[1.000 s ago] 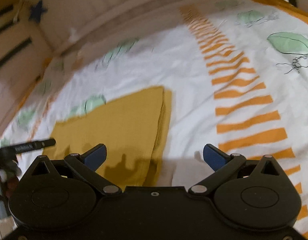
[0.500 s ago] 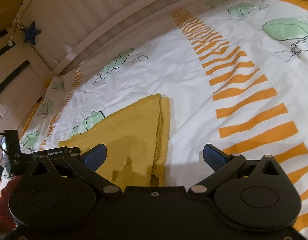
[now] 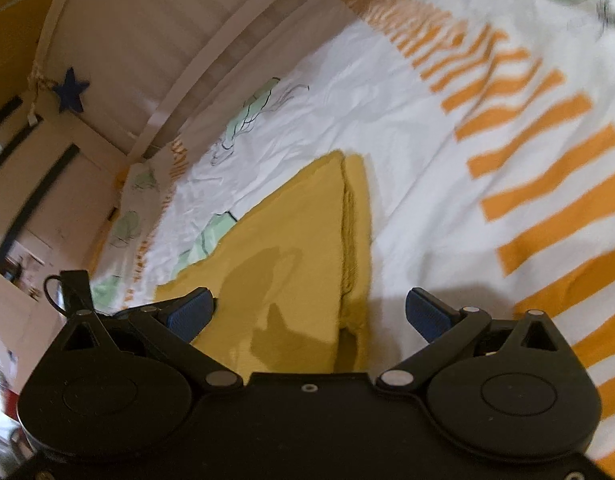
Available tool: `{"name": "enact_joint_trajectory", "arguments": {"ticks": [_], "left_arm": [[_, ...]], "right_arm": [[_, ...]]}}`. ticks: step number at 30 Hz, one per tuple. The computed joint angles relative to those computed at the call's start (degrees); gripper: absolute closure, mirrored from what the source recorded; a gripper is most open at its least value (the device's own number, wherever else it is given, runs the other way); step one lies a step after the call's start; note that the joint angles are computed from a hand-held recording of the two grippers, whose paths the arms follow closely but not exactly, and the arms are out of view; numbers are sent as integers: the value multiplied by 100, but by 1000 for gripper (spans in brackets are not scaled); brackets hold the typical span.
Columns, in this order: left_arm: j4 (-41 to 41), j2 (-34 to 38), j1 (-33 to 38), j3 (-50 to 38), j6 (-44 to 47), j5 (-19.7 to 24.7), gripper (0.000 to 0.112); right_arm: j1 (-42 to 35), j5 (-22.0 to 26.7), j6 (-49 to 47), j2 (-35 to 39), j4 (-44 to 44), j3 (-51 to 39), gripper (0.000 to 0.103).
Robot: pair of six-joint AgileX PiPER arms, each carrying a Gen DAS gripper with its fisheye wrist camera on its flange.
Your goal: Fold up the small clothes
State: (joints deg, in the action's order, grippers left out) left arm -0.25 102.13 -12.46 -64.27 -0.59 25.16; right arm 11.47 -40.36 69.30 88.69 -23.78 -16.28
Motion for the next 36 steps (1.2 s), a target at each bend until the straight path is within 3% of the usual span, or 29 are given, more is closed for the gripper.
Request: {"name": "enact_joint_trajectory", "arguments": {"ticks": [3,7,13,19,23,27,30,33,36], "left_arm": [[81,-36,-26,88,-93,-101,36],[-160,12,42,45,158,-104,36],[-92,48,19,-52,64,-1,36],[-277,-142,78,11,171,213,38],[-421,-643,132,510,283,218,39],[-889,-1157,243,1149,915,54,39],[-1554,-1331,436,1466,1648,176,39],[-1823,-1593,489,1881,2099,-130,39],[-2391,-1771,712,2044,2682,-133,39]], "right_arm": [[-51,-481,240,533,-137,-123,0],[27,-645,-16,874,23,-388,0],[-143,-1318,110,1490,-98,-682,0],[-141,-1354,50,1466,-102,-637,0],[-128,-1362,38,1478,-84,-636,1],[-157,-1364,66,1484,-152,-646,1],[-154,-1438,22,1500,-112,-605,1],[-90,-1470,-71,1509,-10,-582,0],[-73,-1509,-124,1532,14,-580,1]]}}
